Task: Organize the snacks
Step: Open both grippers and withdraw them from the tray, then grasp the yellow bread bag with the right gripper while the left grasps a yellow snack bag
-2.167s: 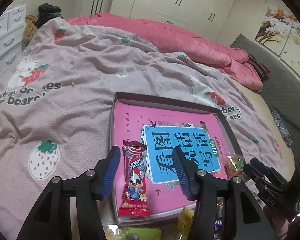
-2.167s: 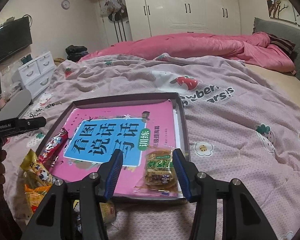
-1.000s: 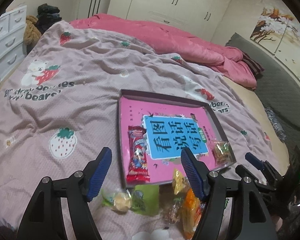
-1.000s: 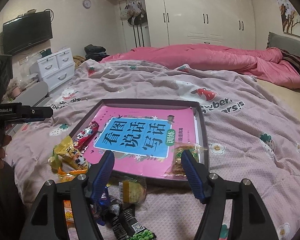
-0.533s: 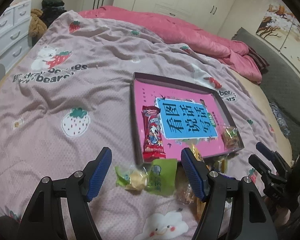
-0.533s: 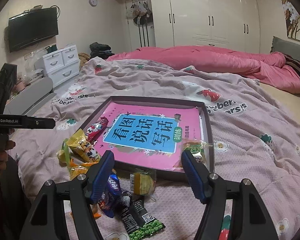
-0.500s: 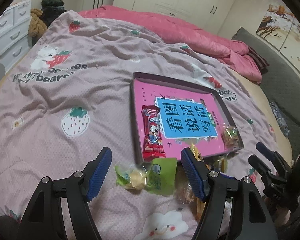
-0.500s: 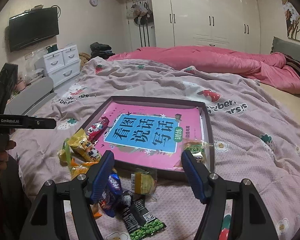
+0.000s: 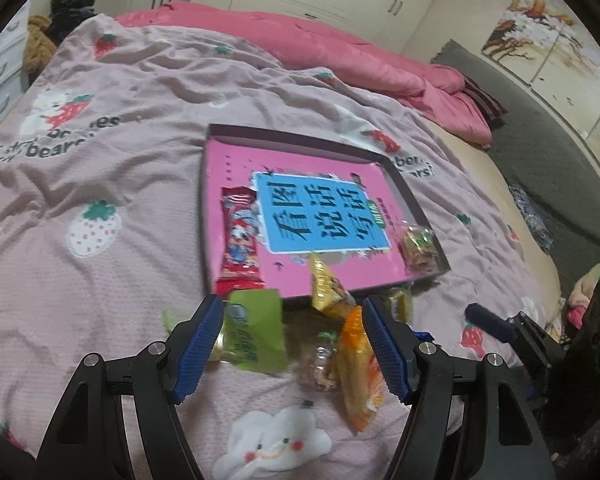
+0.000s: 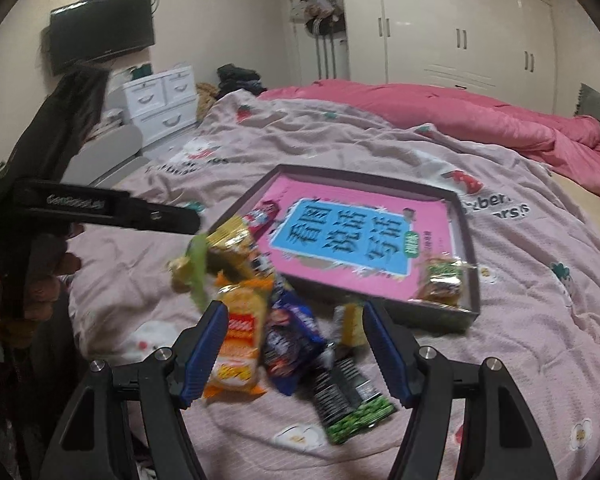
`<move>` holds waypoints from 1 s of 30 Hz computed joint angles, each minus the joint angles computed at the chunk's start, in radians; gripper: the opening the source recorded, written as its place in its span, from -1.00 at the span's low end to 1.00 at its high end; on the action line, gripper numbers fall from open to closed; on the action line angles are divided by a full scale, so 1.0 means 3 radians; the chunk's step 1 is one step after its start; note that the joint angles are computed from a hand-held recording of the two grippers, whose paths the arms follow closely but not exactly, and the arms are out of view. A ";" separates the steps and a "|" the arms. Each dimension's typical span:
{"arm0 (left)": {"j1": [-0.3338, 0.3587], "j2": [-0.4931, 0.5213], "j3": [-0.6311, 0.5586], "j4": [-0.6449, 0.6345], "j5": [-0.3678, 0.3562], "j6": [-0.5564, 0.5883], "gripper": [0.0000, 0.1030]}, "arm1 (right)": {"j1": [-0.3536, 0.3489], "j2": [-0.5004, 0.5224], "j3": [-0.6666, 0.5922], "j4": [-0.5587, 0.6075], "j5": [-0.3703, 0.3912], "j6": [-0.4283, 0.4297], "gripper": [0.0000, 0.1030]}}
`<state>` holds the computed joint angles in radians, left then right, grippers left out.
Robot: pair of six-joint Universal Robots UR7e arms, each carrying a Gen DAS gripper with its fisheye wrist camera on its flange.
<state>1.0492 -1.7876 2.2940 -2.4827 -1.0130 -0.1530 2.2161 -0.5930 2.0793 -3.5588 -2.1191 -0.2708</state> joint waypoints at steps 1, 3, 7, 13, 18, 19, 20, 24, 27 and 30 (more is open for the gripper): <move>-0.0013 0.0013 0.0008 -0.0007 -0.0003 0.0010 0.43 | 0.0002 0.0008 -0.0001 0.0018 0.0016 0.0014 0.34; -0.0034 0.0047 0.0024 -0.0048 -0.0035 0.0056 0.43 | 0.0003 0.0014 -0.0008 0.0125 0.0084 0.0056 0.34; -0.0065 0.0113 0.0041 -0.0124 -0.0028 0.0142 0.43 | 0.0013 0.0069 -0.0054 0.0280 0.0154 0.0052 0.34; -0.0021 0.0228 -0.0008 -0.0231 -0.0141 0.0237 0.42 | -0.0062 0.0129 -0.0117 0.0479 0.0267 0.0145 0.34; 0.0001 0.0317 -0.0056 -0.0201 -0.0139 0.0273 0.42 | -0.0159 0.0166 -0.0160 0.0556 0.0384 0.0242 0.34; 0.0002 0.0336 -0.0061 -0.0188 -0.0123 0.0270 0.42 | -0.0182 0.0174 -0.0165 0.0560 0.0426 0.0246 0.34; 0.0011 0.0350 -0.0066 -0.0191 -0.0120 0.0271 0.41 | -0.0190 0.0179 -0.0172 0.0565 0.0454 0.0245 0.32; 0.0055 0.0409 -0.0101 -0.0156 -0.0148 0.0261 0.36 | -0.0194 0.0236 -0.0238 0.0649 0.0473 0.0190 0.16; 0.0083 0.0449 -0.0124 -0.0142 -0.0170 0.0249 0.32 | -0.0189 0.0297 -0.0285 0.0702 0.0445 0.0132 -0.06; 0.0121 0.0511 -0.0163 -0.0110 -0.0205 0.0248 0.19 | -0.0217 0.0324 -0.0302 0.0729 0.0485 0.0110 -0.26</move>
